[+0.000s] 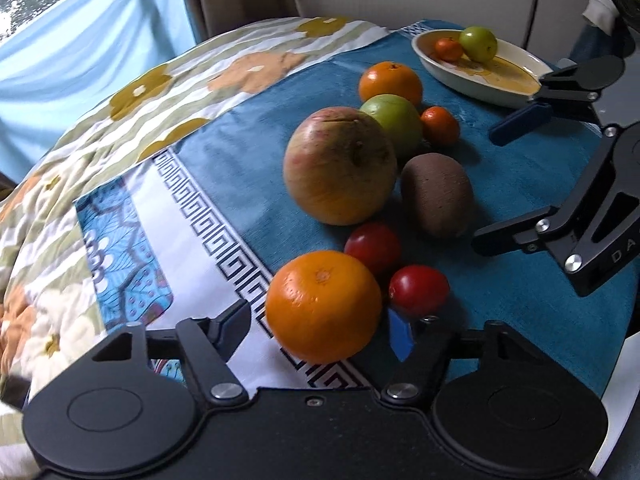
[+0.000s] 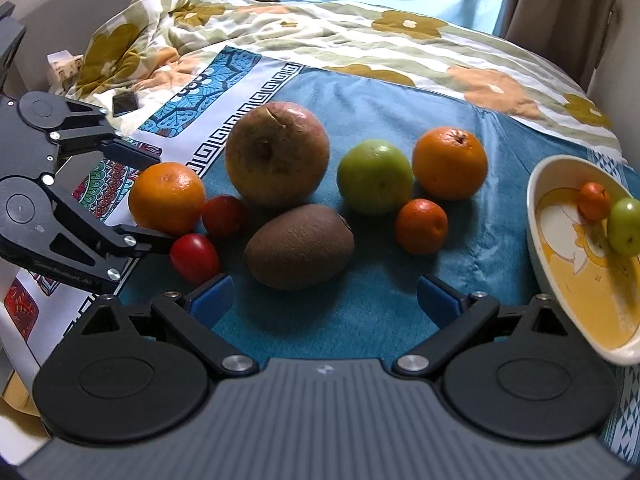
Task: Organize fruits
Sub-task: 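Grasp the large orange with the left tool while the right tool grasps the brown kiwi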
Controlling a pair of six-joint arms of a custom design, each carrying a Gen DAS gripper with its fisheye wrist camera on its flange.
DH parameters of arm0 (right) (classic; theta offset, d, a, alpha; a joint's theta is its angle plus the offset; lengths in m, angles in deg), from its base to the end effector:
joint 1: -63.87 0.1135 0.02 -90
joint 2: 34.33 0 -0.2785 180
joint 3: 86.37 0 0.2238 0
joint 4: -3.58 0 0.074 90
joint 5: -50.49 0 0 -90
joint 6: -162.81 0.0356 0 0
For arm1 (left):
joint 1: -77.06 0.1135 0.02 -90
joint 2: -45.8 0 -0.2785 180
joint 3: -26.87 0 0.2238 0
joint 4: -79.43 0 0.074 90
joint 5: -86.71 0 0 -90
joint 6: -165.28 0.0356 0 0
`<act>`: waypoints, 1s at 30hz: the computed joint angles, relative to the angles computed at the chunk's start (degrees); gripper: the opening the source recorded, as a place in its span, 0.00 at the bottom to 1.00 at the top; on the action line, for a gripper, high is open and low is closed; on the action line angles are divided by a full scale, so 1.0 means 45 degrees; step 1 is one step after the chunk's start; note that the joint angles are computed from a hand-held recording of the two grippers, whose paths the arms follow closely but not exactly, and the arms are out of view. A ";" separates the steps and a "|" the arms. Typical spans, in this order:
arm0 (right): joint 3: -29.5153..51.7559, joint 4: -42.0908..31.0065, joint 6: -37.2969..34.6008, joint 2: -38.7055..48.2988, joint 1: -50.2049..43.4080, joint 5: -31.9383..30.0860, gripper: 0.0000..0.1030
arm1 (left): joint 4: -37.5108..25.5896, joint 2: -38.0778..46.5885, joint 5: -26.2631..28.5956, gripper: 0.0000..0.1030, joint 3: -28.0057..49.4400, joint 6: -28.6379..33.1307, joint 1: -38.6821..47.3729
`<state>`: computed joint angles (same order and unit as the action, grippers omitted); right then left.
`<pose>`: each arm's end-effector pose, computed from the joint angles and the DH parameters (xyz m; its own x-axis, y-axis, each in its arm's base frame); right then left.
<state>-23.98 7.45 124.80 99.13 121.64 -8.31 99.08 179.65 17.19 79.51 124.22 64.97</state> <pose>0.1887 0.2648 0.0077 -0.7885 0.0130 -0.6149 0.0077 0.9999 0.0112 0.2890 -0.0746 -0.0012 -0.2940 0.7854 -0.5448 0.8842 0.4399 0.1570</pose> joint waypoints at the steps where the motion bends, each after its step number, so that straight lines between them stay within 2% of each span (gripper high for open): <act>1: 0.0027 0.0010 -0.0078 0.0017 -0.0018 -0.0022 1.00 | -0.0294 0.0031 0.0132 0.62 0.0149 0.0115 0.0003; 10: 0.0355 0.0384 -0.0987 0.0350 -0.0359 -0.0382 1.00 | -0.0289 -0.0031 0.0239 0.61 0.0009 0.0210 0.0165; 17: 0.0780 0.0487 -0.1604 0.0714 -0.0531 -0.0638 1.00 | 0.0281 -0.0102 0.0148 0.61 -0.0541 0.0100 0.0426; 22: 0.0976 0.0616 -0.2005 0.0865 -0.0652 -0.0756 1.00 | 0.0642 -0.0199 0.0114 0.61 -0.0947 -0.0224 0.0662; 26: 0.1086 0.0670 -0.2269 0.0953 -0.0797 -0.0884 0.95 | 0.0856 -0.0366 0.0170 0.61 -0.1269 -0.0566 0.0887; 30: 0.1071 0.0868 -0.2341 0.1001 -0.0912 -0.0920 0.94 | 0.1342 -0.0508 0.0132 0.61 -0.1716 -0.1045 0.0904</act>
